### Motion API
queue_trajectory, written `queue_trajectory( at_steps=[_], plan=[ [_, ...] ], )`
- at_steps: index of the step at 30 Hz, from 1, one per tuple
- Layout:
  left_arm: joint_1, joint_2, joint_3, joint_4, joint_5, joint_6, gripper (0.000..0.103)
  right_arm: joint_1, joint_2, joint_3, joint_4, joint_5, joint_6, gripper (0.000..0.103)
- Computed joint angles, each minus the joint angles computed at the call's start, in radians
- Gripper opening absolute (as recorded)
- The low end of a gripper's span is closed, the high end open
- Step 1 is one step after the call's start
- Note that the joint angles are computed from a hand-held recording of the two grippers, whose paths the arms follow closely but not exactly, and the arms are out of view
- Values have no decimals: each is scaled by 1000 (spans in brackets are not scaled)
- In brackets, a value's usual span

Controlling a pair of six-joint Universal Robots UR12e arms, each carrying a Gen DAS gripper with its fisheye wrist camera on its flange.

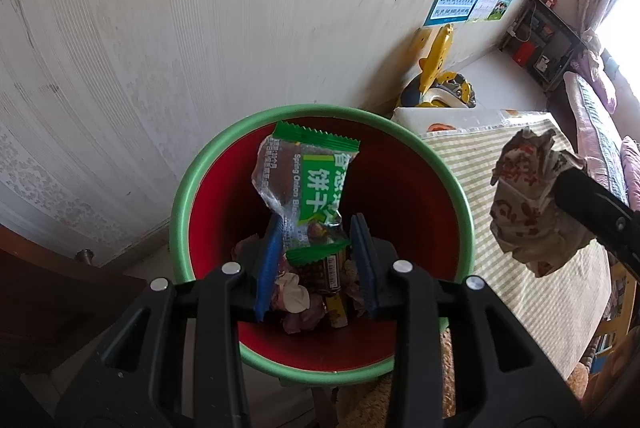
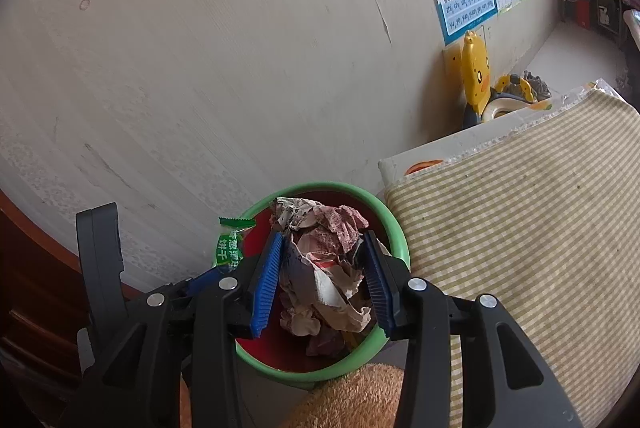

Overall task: Collect trash
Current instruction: 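Carry the green wrapper and brown wrapper over the red bin with both grippers, then open both grippers to drop the green and brown wrappers into the bin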

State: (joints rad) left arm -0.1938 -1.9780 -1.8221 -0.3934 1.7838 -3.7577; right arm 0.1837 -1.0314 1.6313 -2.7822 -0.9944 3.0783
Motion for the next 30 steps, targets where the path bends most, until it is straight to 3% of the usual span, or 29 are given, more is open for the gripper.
queue_trajectory(
  at_steps=[26,30],
  plan=[
    [24,-50,26,-47,-39,-16,36,10,33,-30,46,-25,-34,40],
    [25,-52,24,-48,-35,-22,43,12,41,-39,62,-24,-37,43]
  ],
)
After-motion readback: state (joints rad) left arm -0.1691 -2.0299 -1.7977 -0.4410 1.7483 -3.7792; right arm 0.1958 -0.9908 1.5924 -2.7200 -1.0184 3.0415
